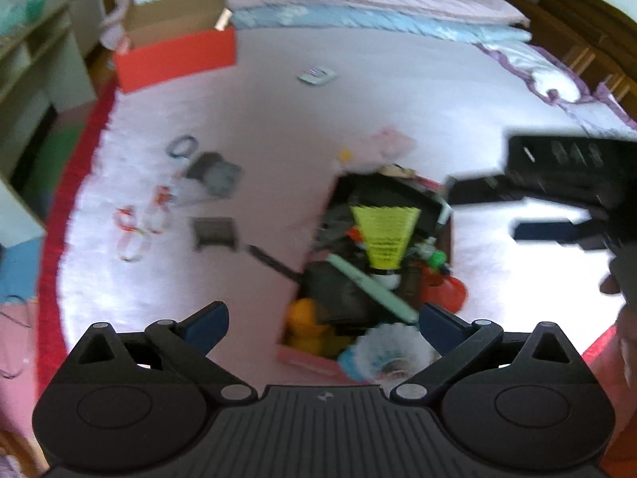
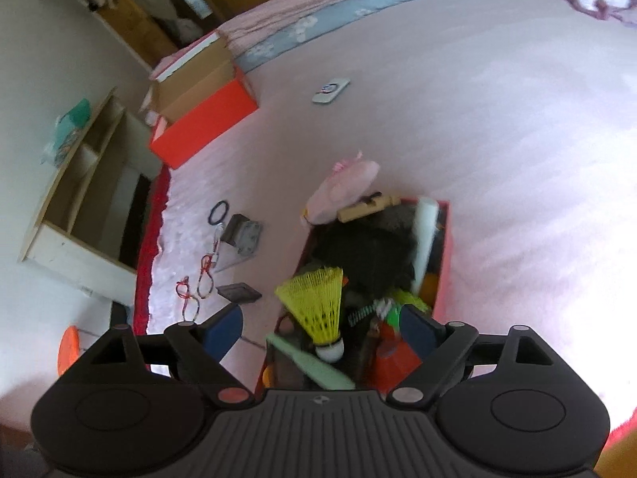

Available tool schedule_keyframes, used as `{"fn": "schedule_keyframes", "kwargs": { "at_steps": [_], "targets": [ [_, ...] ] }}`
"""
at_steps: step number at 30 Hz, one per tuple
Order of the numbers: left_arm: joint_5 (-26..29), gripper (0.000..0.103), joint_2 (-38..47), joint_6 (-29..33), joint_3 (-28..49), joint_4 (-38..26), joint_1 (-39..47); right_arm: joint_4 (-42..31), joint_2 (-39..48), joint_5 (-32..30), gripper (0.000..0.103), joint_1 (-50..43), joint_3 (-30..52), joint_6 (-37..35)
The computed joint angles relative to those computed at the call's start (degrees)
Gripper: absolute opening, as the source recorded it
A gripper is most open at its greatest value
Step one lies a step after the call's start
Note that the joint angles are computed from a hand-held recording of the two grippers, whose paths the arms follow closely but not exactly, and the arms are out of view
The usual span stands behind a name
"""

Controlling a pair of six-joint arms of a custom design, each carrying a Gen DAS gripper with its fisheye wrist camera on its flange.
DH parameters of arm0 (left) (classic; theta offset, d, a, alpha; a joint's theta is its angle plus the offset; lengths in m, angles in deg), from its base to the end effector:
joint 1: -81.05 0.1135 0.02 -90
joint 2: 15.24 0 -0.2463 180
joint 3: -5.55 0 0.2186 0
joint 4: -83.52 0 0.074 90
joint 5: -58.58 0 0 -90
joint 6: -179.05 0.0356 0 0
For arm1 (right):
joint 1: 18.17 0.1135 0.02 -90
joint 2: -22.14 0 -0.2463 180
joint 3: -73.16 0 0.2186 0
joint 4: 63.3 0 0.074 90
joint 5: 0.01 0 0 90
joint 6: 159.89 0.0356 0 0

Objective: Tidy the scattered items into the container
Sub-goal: 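Move both grippers back over the grey plastic pieces on the bed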

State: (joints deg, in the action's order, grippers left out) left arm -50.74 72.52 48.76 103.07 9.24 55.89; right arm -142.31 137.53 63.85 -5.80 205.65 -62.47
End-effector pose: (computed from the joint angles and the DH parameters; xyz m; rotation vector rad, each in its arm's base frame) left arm 0.2513 -0.1050 0.2995 -0.4397 2.5538 0.0543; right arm 0.3722 0.0977 0.3068 -0.2680 2.6393 0.7195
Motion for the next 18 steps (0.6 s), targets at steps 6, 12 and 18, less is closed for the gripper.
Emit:
{"fn": "schedule_keyframes", "kwargs": {
  "at_steps": [6, 12, 18],
  "targets": [
    [-0.26, 0.103, -8.70, 6.14, -0.25, -4.16, 6.21, 4.63, -13.46, 3.28, 0.091, 4.27, -14.77, 6.41],
    [12.78, 0.103, -23.21, 27.32, -7.19, -5.27, 24.94, 10.97, -22.69, 15.75, 0.091, 19.25, -24.17, 21.98],
    [41.23, 0.103, -24.84, 70.05, -1.36, -18.43, 68.14, 10.79, -21.42, 38.12, 0.094, 43.99, -20.75, 50.58]
  ]
}}
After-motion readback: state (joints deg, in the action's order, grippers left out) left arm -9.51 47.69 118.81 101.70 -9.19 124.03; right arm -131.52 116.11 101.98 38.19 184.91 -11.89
